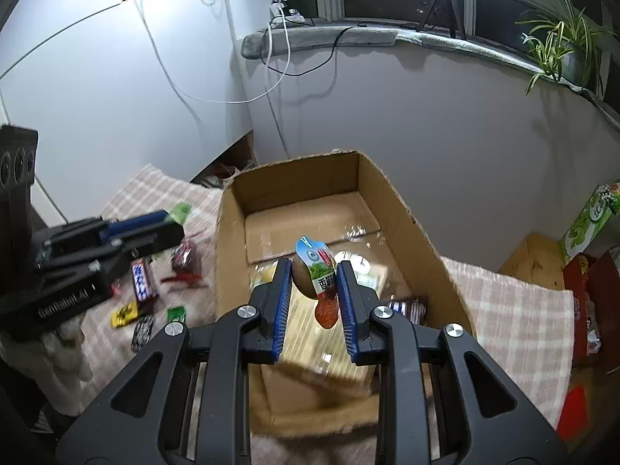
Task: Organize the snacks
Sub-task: 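Carry the green candy and jelly cup into the box and release them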
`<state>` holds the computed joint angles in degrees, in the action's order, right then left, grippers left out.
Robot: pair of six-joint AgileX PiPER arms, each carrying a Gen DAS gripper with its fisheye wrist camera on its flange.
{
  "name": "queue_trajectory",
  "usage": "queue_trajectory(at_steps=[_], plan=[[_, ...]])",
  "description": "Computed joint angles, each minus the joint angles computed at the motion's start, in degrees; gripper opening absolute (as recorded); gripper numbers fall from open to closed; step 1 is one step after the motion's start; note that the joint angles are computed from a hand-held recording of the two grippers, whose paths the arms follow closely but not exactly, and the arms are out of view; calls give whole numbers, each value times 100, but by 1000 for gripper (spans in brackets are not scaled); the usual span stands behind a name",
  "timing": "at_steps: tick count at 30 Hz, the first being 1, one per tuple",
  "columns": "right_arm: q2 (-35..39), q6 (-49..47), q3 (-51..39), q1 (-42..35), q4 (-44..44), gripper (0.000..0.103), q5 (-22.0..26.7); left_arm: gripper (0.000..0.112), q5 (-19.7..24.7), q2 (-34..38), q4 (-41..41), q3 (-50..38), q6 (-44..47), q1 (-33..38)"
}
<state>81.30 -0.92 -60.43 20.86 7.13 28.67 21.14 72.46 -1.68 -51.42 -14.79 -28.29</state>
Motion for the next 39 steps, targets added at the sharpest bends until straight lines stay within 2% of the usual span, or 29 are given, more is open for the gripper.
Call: queue_trajectory(at_steps=[6, 12, 18, 22, 23, 25, 26, 27, 39], plan=[[627, -366, -598, -245, 301, 25, 89, 20, -61, 641, -199, -444, 207, 72], [1107, -344, -1011, -307, 262, 25, 154, 20, -83, 1111, -399, -766, 473, 191], [1362, -420, -1179, -349, 292, 25, 150, 20, -105, 1349, -586, -907, 648, 223], [1379, -156, -1168, -302, 16, 25, 68, 20, -103, 1441, -566, -945, 639, 186], [1375, -136, -1166, -305, 4, 26, 64, 20, -96, 1463, -574, -961, 645, 183], [1344, -51, -1143, -290, -86, 37, 32, 20, -53, 1509, -534, -1019, 594, 184], [1323, 6, -1129, -278, -156, 47, 8, 21, -27, 1519, -503, -1038, 545, 185], [1285, 48, -1100, -268, -206, 52, -20, 21, -4, 1527, -508, -1050, 532, 187], [716, 418, -795, -134, -527, 52, 101, 24, 49, 1163, -168, -897, 198, 132]])
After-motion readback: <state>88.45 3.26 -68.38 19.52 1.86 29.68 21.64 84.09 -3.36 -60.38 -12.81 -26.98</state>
